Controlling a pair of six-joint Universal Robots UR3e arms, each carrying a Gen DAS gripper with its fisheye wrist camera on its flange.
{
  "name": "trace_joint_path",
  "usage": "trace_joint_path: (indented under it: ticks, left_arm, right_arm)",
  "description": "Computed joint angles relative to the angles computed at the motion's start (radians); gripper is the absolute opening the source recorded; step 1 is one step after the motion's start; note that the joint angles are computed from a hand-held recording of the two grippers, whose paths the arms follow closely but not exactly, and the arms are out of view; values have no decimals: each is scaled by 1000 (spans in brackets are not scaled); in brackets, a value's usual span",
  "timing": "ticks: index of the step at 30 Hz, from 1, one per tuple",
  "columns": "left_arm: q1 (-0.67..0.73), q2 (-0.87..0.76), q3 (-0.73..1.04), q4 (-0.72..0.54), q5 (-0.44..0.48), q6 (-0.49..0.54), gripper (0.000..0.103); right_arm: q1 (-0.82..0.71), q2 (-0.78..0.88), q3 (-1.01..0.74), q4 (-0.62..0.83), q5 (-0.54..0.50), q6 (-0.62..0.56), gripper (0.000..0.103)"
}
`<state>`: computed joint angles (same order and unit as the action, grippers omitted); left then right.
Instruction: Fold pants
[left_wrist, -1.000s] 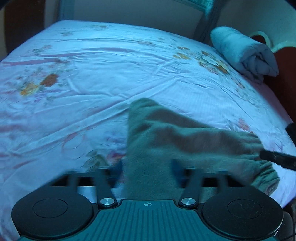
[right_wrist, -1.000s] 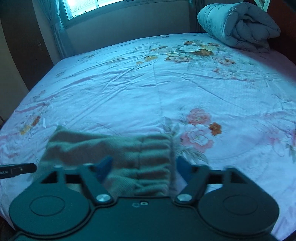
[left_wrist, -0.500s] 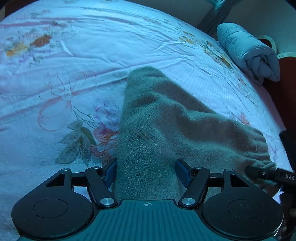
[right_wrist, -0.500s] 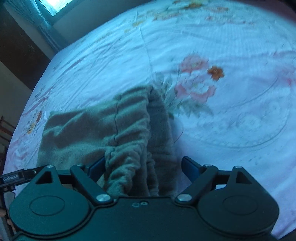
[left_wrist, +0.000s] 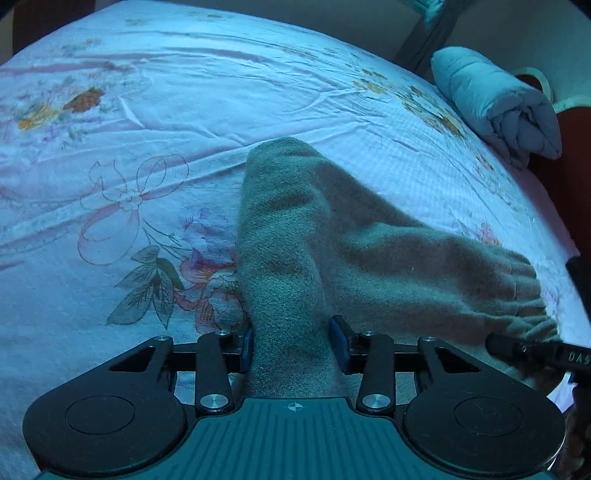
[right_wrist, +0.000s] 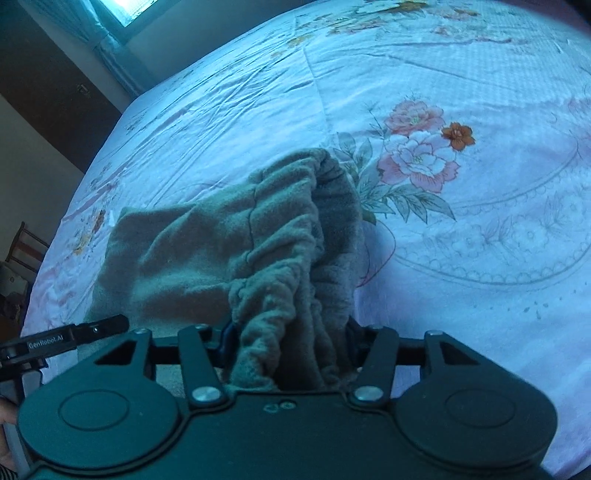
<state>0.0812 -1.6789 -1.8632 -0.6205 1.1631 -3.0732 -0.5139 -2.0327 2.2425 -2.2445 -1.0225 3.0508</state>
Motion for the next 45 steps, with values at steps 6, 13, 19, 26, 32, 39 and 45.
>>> trace_joint_path:
  ticks: [6, 13, 19, 26, 32, 39, 45]
  left_arm:
    - [-1, 0, 10, -5, 61, 26, 79]
    - [-32, -40, 22, 4, 35, -19, 57]
    - [-57, 10, -17, 58, 80, -38, 36]
    - [-113, 80, -63, 146, 152, 2, 26]
    - [-119, 160, -64, 128, 135, 14, 25]
    - [-101, 240, -12, 81, 72, -8, 24]
    - [-61, 203, 133, 39, 13, -39, 24]
  right_arm:
    - [7, 29, -7, -21, -53, -5, 78]
    - [31, 94, -21, -30, -18, 15, 60]
    - [-11, -15, 21, 10, 24, -10, 40]
    - [4, -113, 29, 18, 23, 18, 36]
    - [-29, -201, 14, 100, 67, 3, 35]
    - [-78, -315, -50, 248, 136, -50, 34]
    - [-86, -277, -143, 200, 185, -14, 34]
